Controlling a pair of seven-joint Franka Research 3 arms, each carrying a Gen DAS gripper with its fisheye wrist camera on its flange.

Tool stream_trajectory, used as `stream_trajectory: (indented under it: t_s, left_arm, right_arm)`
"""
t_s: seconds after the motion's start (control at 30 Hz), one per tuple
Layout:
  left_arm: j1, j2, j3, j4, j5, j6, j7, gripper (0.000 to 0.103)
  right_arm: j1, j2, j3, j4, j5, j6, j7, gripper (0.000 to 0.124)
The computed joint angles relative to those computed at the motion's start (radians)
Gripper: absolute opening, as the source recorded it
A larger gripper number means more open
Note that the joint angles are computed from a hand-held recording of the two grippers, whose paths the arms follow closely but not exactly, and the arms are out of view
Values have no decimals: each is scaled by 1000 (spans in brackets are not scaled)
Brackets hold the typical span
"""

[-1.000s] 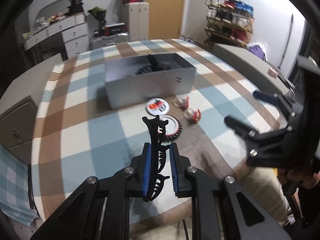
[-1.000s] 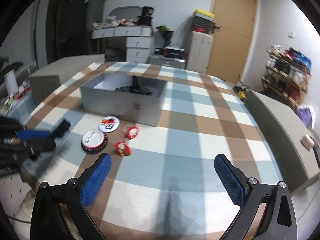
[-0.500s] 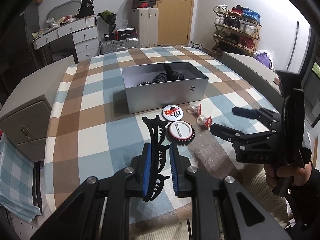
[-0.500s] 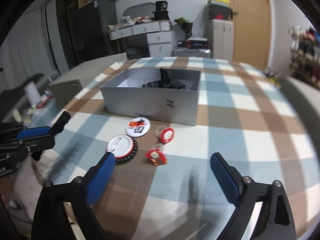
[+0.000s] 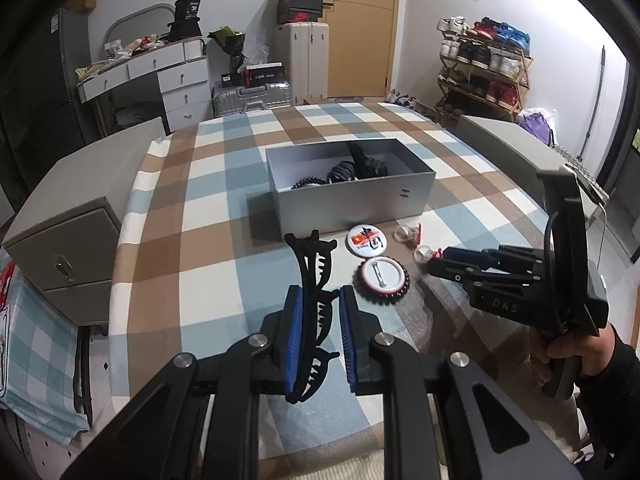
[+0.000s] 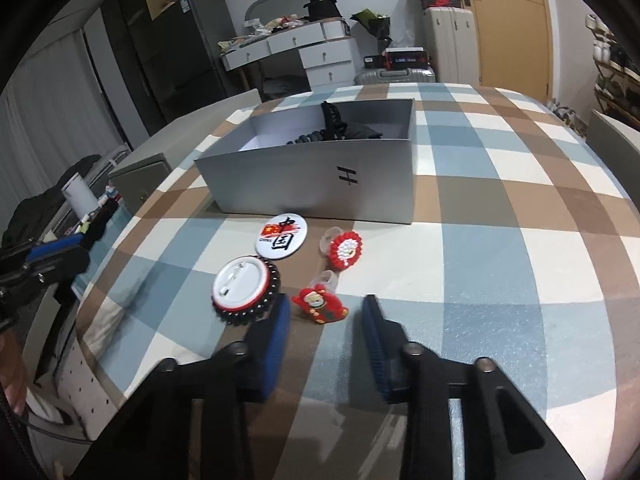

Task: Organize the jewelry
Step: 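Lift the claw clip with the left gripper while the right gripper approaches the red figure charm, then grasp the red figure charm with the right gripper while the left gripper carries the clip toward the box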

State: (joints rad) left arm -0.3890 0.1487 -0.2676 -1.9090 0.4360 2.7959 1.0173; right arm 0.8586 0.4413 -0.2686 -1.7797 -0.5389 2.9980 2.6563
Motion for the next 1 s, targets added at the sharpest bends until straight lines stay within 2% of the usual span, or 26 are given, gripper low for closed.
stream_trajectory:
  t_s: [0.1, 0.13, 0.17, 0.43, 0.53, 0.6, 0.67, 0.77, 0.93, 1.0]
  left_arm:
    - [-6, 0, 10, 3, 31, -5, -22, 13]
    - [-16, -1, 20, 7, 74, -14, -54, 13]
    - [-18, -2, 24, 9, 96, -20, -69, 13]
    - [9, 11, 11, 35, 39, 6, -41, 13]
    - [20, 22, -2, 43, -19, 22, 1, 13]
    - [25, 30, -9, 48, -54, 29, 30, 13]
    - [23, 34, -10, 52, -70, 29, 43, 13]
    - [25, 45, -12, 63, -97, 29, 67, 13]
    - [41, 72, -27, 92, -171, 24, 133, 13]
    - [48, 83, -35, 108, -205, 22, 166, 13]
  right_arm:
    - [-6, 3, 7, 3, 1, 12, -19, 24]
    - [-27, 2, 31, -1, 18, 22, -46, 11]
    - [-50, 0, 60, -5, 46, 32, -85, 3]
    - [42, -8, -46, -32, 77, 71, -107, 0]
    - [59, -9, -69, -40, 93, 88, -112, 4]
    - [60, -10, -71, -41, 109, 94, -127, 14]
    - [64, -7, -72, -37, 123, 98, -147, 43]
    - [91, 11, -96, -12, 131, 79, -168, 44]
    - [-25, 37, 36, 35, 230, 29, -257, 43]
    - [-44, 42, 55, 36, 256, 38, -276, 38]
